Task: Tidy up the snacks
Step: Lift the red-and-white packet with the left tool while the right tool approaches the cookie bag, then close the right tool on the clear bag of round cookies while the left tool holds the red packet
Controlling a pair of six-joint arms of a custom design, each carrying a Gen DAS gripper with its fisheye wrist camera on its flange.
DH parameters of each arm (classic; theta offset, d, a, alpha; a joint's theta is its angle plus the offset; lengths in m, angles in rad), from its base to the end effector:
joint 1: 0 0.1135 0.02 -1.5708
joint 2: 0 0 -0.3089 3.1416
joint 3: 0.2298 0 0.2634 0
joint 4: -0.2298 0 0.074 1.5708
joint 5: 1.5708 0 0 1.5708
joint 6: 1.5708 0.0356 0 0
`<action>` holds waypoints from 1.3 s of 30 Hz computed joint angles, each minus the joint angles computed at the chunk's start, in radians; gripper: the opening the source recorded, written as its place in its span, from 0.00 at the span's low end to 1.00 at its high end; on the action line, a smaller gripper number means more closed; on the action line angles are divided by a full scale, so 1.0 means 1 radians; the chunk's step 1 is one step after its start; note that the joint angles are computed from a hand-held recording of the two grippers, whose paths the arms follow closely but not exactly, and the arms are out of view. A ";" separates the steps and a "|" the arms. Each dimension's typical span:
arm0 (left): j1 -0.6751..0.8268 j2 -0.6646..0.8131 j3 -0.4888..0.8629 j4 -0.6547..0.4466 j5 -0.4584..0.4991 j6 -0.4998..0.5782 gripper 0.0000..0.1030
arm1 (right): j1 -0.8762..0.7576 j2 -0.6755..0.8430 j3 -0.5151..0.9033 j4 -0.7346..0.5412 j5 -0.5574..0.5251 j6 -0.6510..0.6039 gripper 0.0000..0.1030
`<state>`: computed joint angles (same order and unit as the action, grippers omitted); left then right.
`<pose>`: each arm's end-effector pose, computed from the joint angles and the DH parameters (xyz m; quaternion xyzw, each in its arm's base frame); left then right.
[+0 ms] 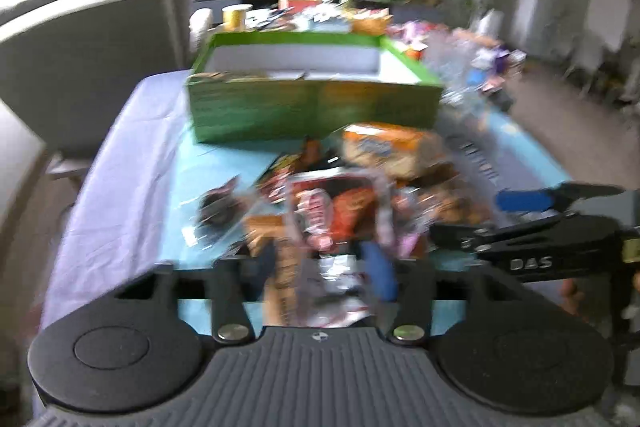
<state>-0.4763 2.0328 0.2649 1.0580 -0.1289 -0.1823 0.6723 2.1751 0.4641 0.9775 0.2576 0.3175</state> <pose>0.2236 -0.1102 0.0555 0.1063 0.9010 -0.0793 0.4130 0.2401 0.1795 0.0328 -0.1085 0.9011 0.0882 0.4105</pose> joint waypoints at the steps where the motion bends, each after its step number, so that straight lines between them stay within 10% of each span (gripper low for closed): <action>1: -0.006 0.015 -0.004 0.023 -0.015 -0.001 0.57 | 0.006 0.005 0.010 -0.014 0.009 -0.001 0.62; 19: -0.070 0.051 0.002 -0.010 -0.029 0.059 0.61 | 0.020 0.026 0.055 -0.073 0.034 -0.014 0.62; 24: -0.046 0.082 -0.014 0.072 0.012 0.077 0.34 | 0.041 0.036 0.082 -0.098 0.063 -0.009 0.62; 29: -0.019 0.054 -0.030 0.072 0.039 0.054 0.29 | 0.058 0.054 0.096 -0.098 0.107 -0.022 0.62; 32: -0.036 0.049 -0.033 0.064 0.015 0.057 0.31 | 0.054 0.041 0.088 -0.103 0.099 -0.030 0.62; 35: -0.082 0.022 -0.007 -0.034 -0.045 0.059 0.59 | 0.048 0.040 0.084 -0.099 0.095 -0.029 0.62; 39: -0.129 0.045 0.009 -0.042 -0.081 0.084 0.61 | 0.050 0.041 0.089 -0.104 0.096 -0.024 0.62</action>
